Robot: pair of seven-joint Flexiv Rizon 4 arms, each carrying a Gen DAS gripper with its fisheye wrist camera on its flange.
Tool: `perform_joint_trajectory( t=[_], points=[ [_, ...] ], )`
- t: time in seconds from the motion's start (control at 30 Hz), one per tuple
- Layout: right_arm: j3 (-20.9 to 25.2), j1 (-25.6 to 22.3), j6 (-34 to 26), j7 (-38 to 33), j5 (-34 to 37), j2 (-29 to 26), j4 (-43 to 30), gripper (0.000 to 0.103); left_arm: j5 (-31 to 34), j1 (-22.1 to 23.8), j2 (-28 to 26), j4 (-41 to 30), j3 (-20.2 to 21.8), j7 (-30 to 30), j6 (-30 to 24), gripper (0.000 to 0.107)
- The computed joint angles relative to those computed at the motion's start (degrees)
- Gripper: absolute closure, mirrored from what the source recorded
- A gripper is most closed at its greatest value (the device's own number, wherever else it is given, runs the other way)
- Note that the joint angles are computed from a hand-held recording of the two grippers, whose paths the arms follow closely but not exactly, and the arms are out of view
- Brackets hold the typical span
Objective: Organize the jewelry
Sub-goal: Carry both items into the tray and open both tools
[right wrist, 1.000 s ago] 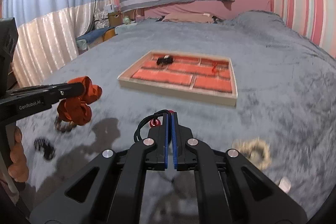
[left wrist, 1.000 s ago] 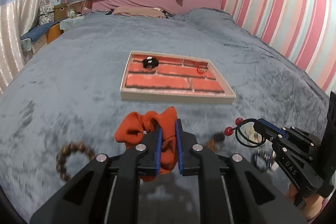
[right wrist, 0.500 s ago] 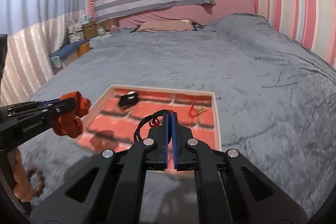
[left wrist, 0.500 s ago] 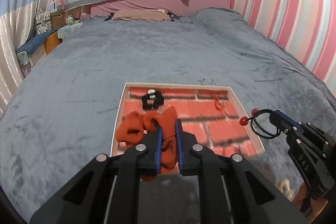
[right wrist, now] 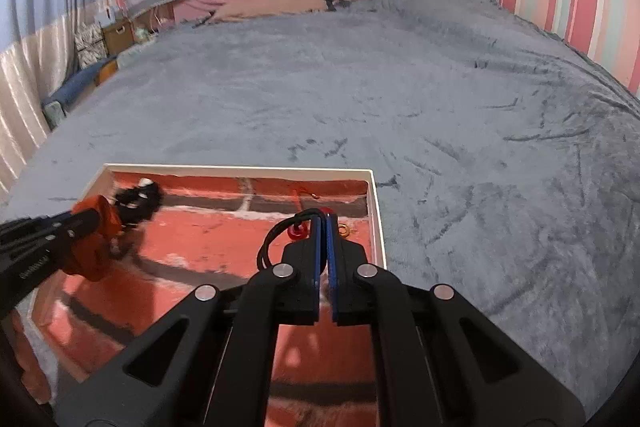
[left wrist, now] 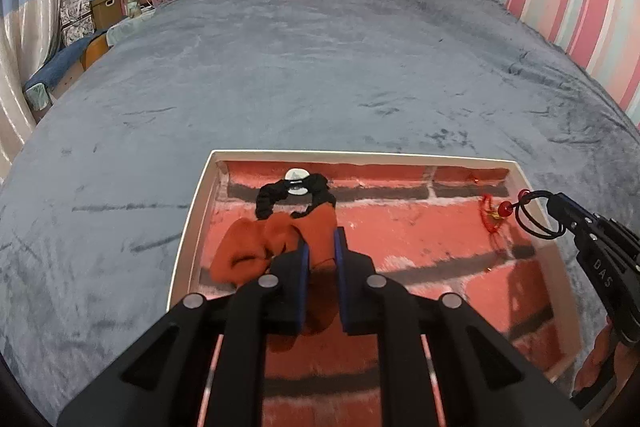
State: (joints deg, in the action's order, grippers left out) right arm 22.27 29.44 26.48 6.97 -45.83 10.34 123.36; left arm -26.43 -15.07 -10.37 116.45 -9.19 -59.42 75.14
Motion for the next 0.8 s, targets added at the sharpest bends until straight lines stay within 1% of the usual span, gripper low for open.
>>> perform_joint_trajectory(
  t=[0.23,0.4,0.47,0.63,0.67,0.7,0.8],
  points=[
    [-1.0,-0.6,2.5,-0.5,1.8,-0.8,0.9,0.099,4.7,-0.3,-2.5,-2.6,0.9,-2.9,-1.8,0.095],
    [-1.7,-0.2,2.0,-5.1,5.7,-2.6,-1.1,0.099,7.4,-0.3,-3.3,-3.6,1.6,-5.4,-4.3,0.094],
    [-2.1,-0.1,2.0,-7.1,8.5,-3.3,-1.9,0.099,8.3,-0.2,-3.2,-3.6,1.8,-5.7,-4.8,0.092],
    [-2.6,0.1,2.3,-10.0,12.5,-4.3,-2.9,0.099,10.9,-0.3,-2.8,-4.0,2.3,-6.4,-6.9,0.091],
    [-2.9,0.1,2.8,-11.0,14.3,-4.5,-3.2,0.099,10.8,-0.2,-2.7,-4.0,2.1,-6.2,-7.7,0.091],
    [-3.0,0.0,3.4,-11.4,15.3,-4.6,-3.1,0.098,10.9,-0.1,-2.5,-4.1,2.2,-6.1,-8.5,0.089],
    [-3.0,-0.1,4.3,-11.8,16.8,-4.4,-2.8,0.096,10.8,0.0,-1.7,-3.6,2.1,-5.5,-9.0,0.074]
  ],
)
